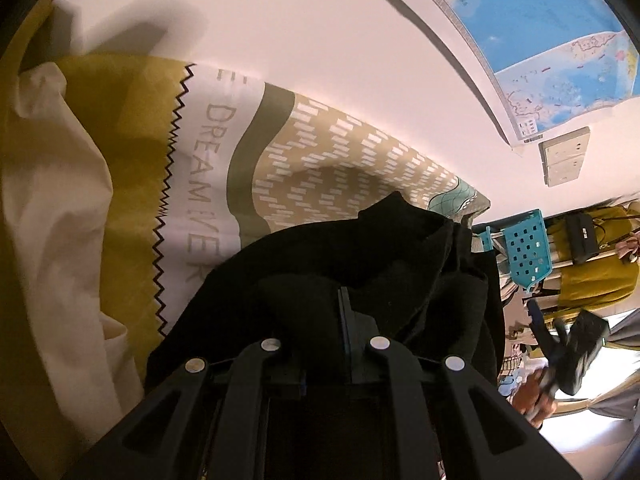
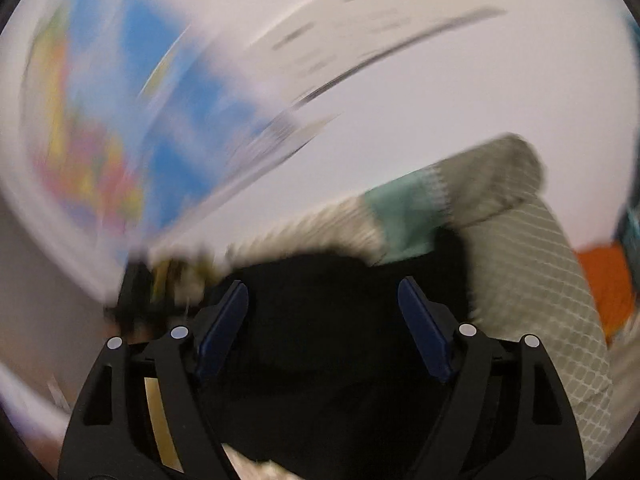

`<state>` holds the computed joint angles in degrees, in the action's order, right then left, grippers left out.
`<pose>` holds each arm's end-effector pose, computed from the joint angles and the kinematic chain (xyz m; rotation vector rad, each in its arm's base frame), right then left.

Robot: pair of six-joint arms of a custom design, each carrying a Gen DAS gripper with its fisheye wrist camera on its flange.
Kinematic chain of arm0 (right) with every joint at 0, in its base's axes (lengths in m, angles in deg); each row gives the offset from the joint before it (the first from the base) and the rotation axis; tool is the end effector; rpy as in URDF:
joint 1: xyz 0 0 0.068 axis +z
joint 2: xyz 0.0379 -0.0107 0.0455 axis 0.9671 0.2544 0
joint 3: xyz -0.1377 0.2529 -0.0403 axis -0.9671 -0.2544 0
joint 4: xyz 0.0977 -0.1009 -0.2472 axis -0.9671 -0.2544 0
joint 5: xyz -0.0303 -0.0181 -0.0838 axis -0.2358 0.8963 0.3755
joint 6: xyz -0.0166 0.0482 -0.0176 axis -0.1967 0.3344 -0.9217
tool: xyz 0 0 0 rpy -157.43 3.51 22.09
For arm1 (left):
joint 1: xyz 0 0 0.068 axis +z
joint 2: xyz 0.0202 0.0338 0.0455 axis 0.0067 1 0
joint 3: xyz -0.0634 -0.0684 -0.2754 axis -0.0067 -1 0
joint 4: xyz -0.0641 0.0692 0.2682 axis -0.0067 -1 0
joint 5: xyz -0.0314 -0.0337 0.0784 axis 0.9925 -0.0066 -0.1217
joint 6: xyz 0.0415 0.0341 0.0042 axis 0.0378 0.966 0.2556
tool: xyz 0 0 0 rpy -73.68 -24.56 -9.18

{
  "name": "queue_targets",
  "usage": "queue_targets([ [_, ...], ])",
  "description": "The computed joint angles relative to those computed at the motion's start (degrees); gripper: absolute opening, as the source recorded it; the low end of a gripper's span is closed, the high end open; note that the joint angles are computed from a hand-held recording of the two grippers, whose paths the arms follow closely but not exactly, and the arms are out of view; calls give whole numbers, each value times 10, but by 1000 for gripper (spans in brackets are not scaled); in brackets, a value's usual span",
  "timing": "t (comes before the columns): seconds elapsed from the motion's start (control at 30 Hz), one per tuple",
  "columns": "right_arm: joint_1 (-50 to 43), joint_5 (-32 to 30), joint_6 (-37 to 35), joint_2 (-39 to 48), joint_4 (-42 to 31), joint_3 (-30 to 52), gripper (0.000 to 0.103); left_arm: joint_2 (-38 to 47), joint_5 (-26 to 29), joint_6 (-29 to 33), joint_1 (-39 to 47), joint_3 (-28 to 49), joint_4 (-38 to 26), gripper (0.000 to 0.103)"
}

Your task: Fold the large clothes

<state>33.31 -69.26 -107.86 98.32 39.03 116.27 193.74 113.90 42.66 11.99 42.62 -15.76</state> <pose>0.2182 -0.1534 0.1247 -0.0580 2.0136 0.6894 0.3410 0.0472 0.0613 0.0126 2.7658 -0.9295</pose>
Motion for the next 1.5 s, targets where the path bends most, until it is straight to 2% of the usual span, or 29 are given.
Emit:
queue_targets([
  [0.07,63,72,-29,-33,25,-40,77,-5,6,-1,0,-6,7,14],
  [0.13,146,170,-17,-28,95,-69,74,-22,18,3,3,-22,16,20],
  [0.17,177,208,-11,-14,121,-71,69,-33,24,6,3,-32,20,29],
  [0.2,207,248,-3,8,150,-71,61,-45,28,7,2,-42,28,38],
  [0.23,235,298,4,34,191,-71,50,-73,26,11,2,-66,45,42],
  [0.27,249,324,10,54,215,-69,27,-96,20,12,2,-84,58,48],
  [0.3,248,314,10,77,215,-57,18,-120,22,19,5,-101,64,50],
  [0.33,240,304,17,90,227,-55,15,-138,26,25,8,-113,66,50],
  [0.4,217,267,34,90,249,-60,11,-194,31,35,18,-152,83,51],
  [0.43,203,249,45,78,260,-66,11,-235,42,62,21,-177,84,53],
  [0.5,174,209,79,42,274,-75,9,-293,53,100,12,-211,71,60],
  [0.57,158,178,108,8,272,-75,8,-367,29,131,-38,-258,67,62],
  [0.63,163,175,125,-3,259,-58,8,-401,2,139,-104,-293,81,66],
  [0.73,208,238,138,25,271,-39,7,-360,-89,94,-213,-311,151,66],
  [0.77,219,250,139,44,268,-27,7,-318,-105,81,-229,-301,173,54],
  [0.8,232,265,149,69,269,-14,7,-273,-132,64,-241,-287,193,32],
  [0.83,238,276,152,88,266,-3,7,-242,-156,49,-249,-277,216,25],
  [0.87,242,280,146,99,259,4,7,-213,-172,37,-246,-270,241,23],
  [0.93,246,300,142,116,240,16,13,-155,-160,23,-212,-245,264,20],
  [0.97,240,295,134,113,228,15,21,-139,-158,19,-201,-239,269,20],
  [1.0,231,287,126,104,225,6,40,-136,-151,14,-194,-241,274,22],
  [1.07,189,244,111,62,241,-37,70,-167,-138,14,-177,-274,295,31],
  [1.13,131,179,75,25,239,-72,74,-250,-155,24,-163,-344,344,47],
  [1.17,81,134,43,2,228,-92,78,-309,-163,35,-149,-387,365,61],
  [1.23,-3,68,-18,-7,188,-102,88,-400,-146,71,-101,-432,355,66],
  [1.3,-100,5,-115,17,113,-91,93,-483,-102,123,-14,-459,297,73],
  [1.33,-143,-11,-179,42,61,-76,94,-502,-94,139,17,-467,279,74],
  [1.43,-209,-8,-291,123,-8,-47,97,-497,-37,227,148,-475,229,74],
  [1.5,-232,0,-348,191,-51,-19,97,-433,-5,287,207,-470,225,76],
])
